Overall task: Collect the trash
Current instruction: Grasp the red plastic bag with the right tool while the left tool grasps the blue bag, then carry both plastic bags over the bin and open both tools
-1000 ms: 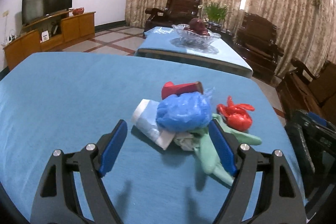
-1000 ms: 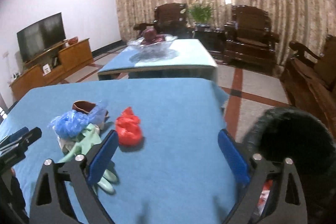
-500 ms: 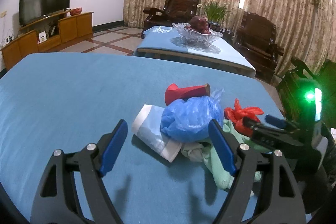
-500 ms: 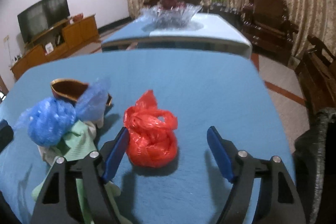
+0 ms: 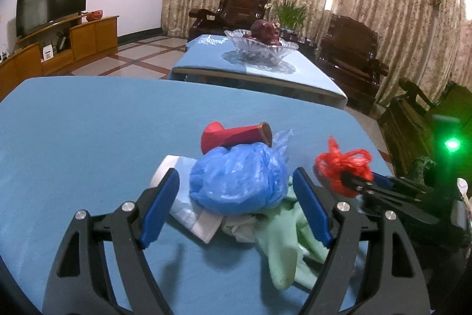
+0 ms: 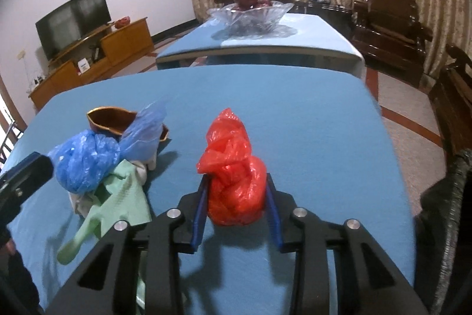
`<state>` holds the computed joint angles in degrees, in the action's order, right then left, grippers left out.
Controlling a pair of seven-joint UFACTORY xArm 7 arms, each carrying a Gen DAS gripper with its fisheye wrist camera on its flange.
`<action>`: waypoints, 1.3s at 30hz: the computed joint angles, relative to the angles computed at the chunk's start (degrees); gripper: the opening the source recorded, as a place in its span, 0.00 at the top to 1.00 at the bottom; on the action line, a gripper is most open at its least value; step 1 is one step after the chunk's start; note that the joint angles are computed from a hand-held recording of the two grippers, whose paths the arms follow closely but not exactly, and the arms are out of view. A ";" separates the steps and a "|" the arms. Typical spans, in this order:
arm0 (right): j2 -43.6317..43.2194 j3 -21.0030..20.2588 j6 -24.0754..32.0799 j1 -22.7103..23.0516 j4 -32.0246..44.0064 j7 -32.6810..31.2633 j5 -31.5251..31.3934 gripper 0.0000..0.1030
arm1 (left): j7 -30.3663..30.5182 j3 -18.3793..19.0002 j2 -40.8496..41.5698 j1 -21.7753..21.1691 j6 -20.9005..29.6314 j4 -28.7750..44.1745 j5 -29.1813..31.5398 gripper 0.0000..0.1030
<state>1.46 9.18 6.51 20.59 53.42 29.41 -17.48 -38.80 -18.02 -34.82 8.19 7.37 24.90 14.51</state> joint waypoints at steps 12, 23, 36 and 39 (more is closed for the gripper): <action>-8.88 1.99 -1.22 -2.51 -7.34 -4.33 2.88 0.66 | -4.99 -2.81 5.06 1.47 1.58 3.37 3.61 0.74; -15.74 3.43 -2.18 -3.55 -11.24 -6.54 7.84 0.66 | -4.96 -1.33 -6.53 -3.53 4.63 0.11 3.14 0.89; -29.78 2.45 0.26 -4.19 -18.89 -6.99 12.95 0.66 | -5.41 -4.42 -15.94 -13.33 10.99 -1.03 -1.51 0.93; -33.19 2.10 2.03 -5.18 -20.19 -7.61 13.31 0.66 | -6.37 -5.69 -14.69 -14.13 10.57 0.18 -1.51 0.93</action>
<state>-31.73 11.28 8.53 15.41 33.22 21.81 -4.17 -45.18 -23.70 -49.50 -5.94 17.94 25.08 13.00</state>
